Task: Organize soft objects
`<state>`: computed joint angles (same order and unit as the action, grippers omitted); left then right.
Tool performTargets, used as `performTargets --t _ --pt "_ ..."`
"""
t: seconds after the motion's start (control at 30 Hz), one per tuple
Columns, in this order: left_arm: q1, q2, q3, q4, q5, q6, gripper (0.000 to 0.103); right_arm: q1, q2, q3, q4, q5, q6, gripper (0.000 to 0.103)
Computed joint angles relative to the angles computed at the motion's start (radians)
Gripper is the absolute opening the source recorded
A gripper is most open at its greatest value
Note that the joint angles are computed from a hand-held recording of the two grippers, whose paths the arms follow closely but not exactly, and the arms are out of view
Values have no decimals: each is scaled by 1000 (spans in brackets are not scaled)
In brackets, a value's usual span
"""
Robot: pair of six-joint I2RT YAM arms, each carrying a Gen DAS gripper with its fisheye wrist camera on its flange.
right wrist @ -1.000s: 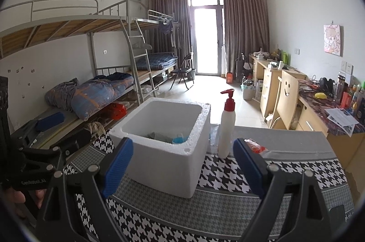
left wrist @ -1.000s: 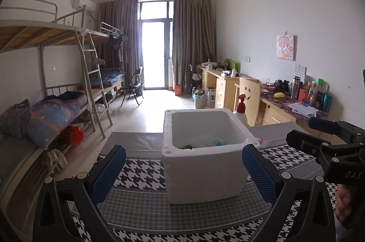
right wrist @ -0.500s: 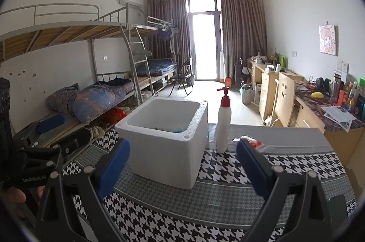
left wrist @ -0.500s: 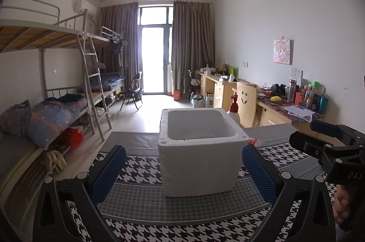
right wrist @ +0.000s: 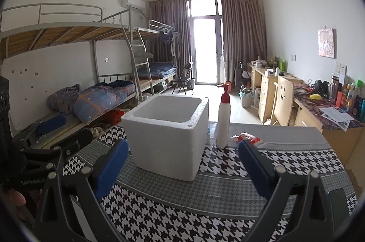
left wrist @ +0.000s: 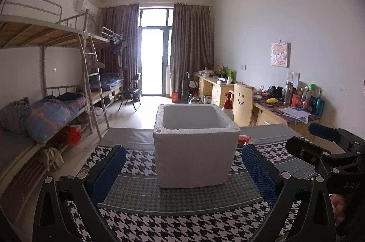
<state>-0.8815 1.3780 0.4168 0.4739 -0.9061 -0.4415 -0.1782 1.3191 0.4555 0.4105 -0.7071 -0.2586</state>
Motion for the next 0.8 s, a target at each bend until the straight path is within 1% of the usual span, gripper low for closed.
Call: performTargets --t 0.4,0.47,0.6,0.73,0.8 --pt "-58 25 -46 86 -74 -12 102 -75 -4 -79 95 -61 17 99" --pt "-61 34 -54 119 -78 8 102 -77 -2 -89 113 -58 20 99" --pt "-82 70 -56 168 -123 30 102 -84 -3 -122 156 -57 21 99" --pt "-79 82 -67 189 -110 27 102 -86 -7 -148 190 -46 16 99" --pt "-83 97 -67 197 -124 18 102 -96 -6 -158 202 -56 17 99"
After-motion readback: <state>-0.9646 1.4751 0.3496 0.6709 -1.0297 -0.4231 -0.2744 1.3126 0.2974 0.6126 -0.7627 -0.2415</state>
